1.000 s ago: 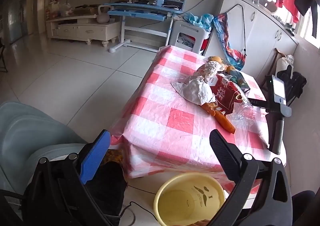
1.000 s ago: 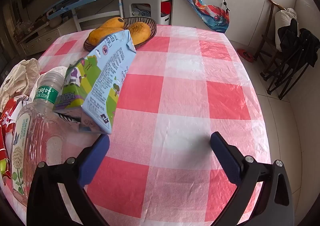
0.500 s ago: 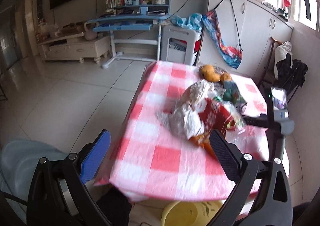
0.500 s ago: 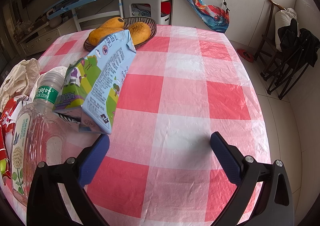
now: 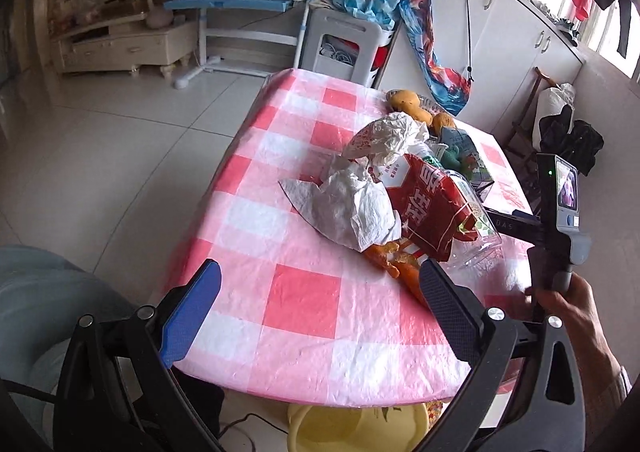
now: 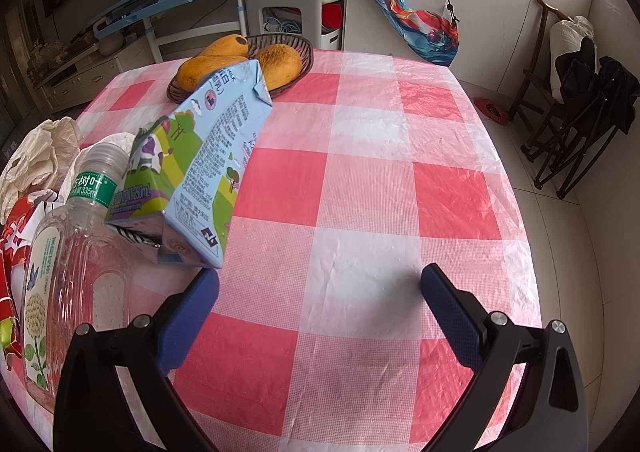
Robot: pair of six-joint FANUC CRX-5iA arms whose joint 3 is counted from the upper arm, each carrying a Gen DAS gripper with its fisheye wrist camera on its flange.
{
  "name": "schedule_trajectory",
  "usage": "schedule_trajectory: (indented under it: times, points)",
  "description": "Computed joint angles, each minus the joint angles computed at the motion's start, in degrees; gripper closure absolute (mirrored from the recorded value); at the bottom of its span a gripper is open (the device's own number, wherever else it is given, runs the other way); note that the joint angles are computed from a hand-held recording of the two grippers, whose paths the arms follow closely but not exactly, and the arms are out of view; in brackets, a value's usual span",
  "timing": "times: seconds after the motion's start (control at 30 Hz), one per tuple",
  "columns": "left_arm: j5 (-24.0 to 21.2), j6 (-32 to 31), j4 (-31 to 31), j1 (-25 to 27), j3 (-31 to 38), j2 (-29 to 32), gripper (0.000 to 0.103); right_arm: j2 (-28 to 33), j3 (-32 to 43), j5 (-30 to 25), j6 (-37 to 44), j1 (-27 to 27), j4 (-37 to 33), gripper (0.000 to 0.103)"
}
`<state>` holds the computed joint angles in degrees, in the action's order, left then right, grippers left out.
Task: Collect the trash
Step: 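Move both grippers toward the trash on the checkered table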
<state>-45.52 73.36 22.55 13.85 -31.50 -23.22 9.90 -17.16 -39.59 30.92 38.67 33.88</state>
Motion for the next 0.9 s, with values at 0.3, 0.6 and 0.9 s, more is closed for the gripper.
schedule_trajectory:
  times: [0.3,0.6,0.9]
  points:
    - [1.5,-2.5,2.9,0.4,-0.8,0.8,0.007,-1.2,1.1,-2.2,7.6,0.0,-6.8,0.007]
    - [4.3,-6.3,7.0,0.7,-4.0,-2.1,0.007,-20.2,-13.5,1.3,-11.6,7.9,9.7,0.007]
    - [7.2,-6.8,8.4,3.0,-6.7,-5.8,0.007,-26.6,-24.5,10.3,-31.9,11.3,33.0,0.007]
